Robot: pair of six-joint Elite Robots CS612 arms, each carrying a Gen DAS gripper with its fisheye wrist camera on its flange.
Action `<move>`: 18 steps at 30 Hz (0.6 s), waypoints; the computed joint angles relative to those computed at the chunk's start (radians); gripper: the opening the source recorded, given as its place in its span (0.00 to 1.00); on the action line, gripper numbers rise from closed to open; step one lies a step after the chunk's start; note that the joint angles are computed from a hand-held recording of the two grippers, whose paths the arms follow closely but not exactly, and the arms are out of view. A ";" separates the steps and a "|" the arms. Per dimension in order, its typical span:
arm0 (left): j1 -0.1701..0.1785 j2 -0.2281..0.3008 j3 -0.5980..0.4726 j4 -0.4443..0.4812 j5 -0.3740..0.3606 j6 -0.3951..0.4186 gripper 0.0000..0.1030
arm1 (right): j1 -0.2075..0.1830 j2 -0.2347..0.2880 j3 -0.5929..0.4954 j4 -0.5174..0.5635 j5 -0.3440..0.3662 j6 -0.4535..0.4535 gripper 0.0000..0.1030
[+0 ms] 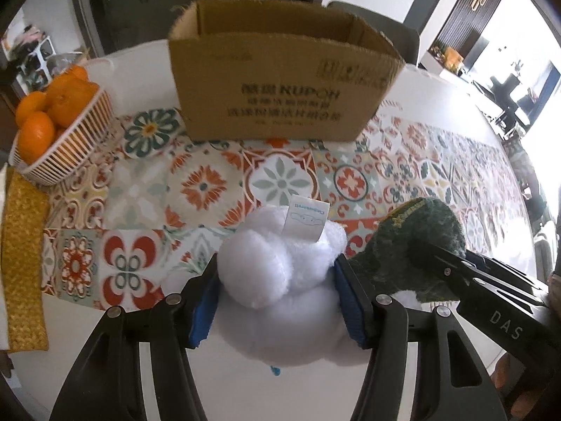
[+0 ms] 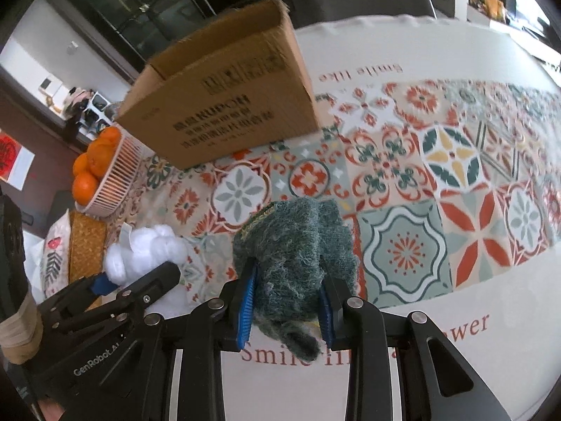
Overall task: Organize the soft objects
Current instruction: 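Lift and carry the white plush and green knitted plush over the cardboard box with both tools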
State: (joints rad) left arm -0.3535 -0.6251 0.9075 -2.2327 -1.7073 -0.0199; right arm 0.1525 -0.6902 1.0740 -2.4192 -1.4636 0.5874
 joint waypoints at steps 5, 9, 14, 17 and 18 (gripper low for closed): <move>0.002 -0.020 0.024 -0.061 0.025 -0.002 0.58 | 0.009 -0.004 -0.011 -0.019 -0.026 -0.023 0.31; 0.002 -0.034 0.040 -0.104 0.053 -0.004 0.58 | 0.015 -0.008 -0.016 -0.037 -0.051 -0.041 0.31; 0.005 -0.043 0.042 -0.147 0.054 -0.006 0.58 | 0.019 -0.017 -0.017 -0.076 -0.064 -0.058 0.31; 0.007 -0.049 0.042 -0.175 0.057 -0.003 0.58 | 0.022 -0.021 -0.022 -0.096 -0.077 -0.070 0.31; 0.007 -0.050 0.042 -0.182 0.058 -0.003 0.58 | 0.023 -0.022 -0.024 -0.103 -0.081 -0.074 0.31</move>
